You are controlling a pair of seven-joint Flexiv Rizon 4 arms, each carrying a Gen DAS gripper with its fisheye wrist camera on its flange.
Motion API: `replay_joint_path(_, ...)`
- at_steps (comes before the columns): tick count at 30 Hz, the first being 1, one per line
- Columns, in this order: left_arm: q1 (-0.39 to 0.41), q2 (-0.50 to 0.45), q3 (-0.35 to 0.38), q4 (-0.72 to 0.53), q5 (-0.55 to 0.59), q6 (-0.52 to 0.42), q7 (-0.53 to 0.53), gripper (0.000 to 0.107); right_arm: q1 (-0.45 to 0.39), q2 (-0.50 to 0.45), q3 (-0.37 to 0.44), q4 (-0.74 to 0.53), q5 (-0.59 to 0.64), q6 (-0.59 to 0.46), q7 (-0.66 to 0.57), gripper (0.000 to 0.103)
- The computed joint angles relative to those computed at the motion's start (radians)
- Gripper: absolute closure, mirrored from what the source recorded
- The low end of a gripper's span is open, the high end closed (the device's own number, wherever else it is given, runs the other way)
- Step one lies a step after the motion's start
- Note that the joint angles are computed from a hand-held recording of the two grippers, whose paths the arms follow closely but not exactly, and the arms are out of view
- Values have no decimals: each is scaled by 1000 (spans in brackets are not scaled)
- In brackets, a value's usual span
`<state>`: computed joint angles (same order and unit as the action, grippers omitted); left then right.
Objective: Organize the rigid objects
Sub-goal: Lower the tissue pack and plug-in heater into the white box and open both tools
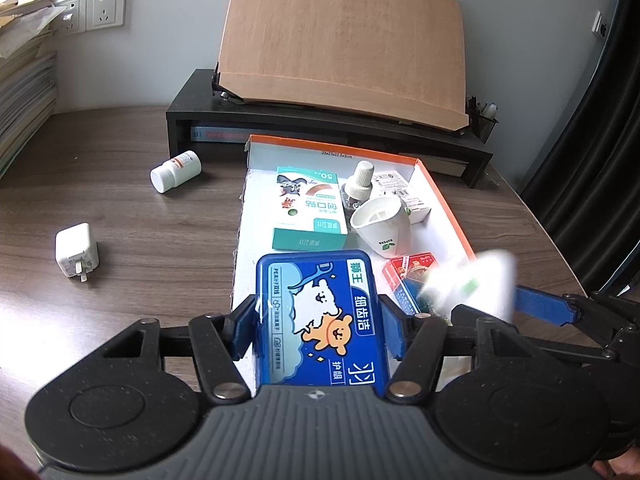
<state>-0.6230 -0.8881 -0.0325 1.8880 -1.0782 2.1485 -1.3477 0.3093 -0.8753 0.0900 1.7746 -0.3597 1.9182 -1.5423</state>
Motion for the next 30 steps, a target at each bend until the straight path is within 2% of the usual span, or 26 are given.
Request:
replay_joint_path(5, 6, 0, -4, -1, 2, -18, 5, 44, 6, 1, -9, -1, 22, 24, 7, 39)
replay_joint_path(11, 22, 6, 5, 9, 72, -63, -36, 44, 49, 8, -63, -3, 85, 54, 18, 36)
replay_joint_path(15, 64, 11, -7, 22, 177, -121, -97, 43, 60, 12, -76, 1, 103, 64, 18, 36)
replay_joint_path(17, 87, 13, -19, 31, 226, -130, -137, 36, 64, 14, -77, 5, 106, 69, 14, 36)
replay_joint_path(18, 96, 14, -21, 37, 249, -128, -157, 35, 66, 16, -78, 8, 109, 72, 12, 36)
replay_joint_path(24, 30, 25, 75, 49, 263, -141, -231, 33, 66, 23, -65, 18, 102, 83, 2, 35)
replay_joint_path(30, -125, 21, 251, 52, 131, -201, -232, 28, 65, 25, -42, 20, 82, 86, -3, 32)
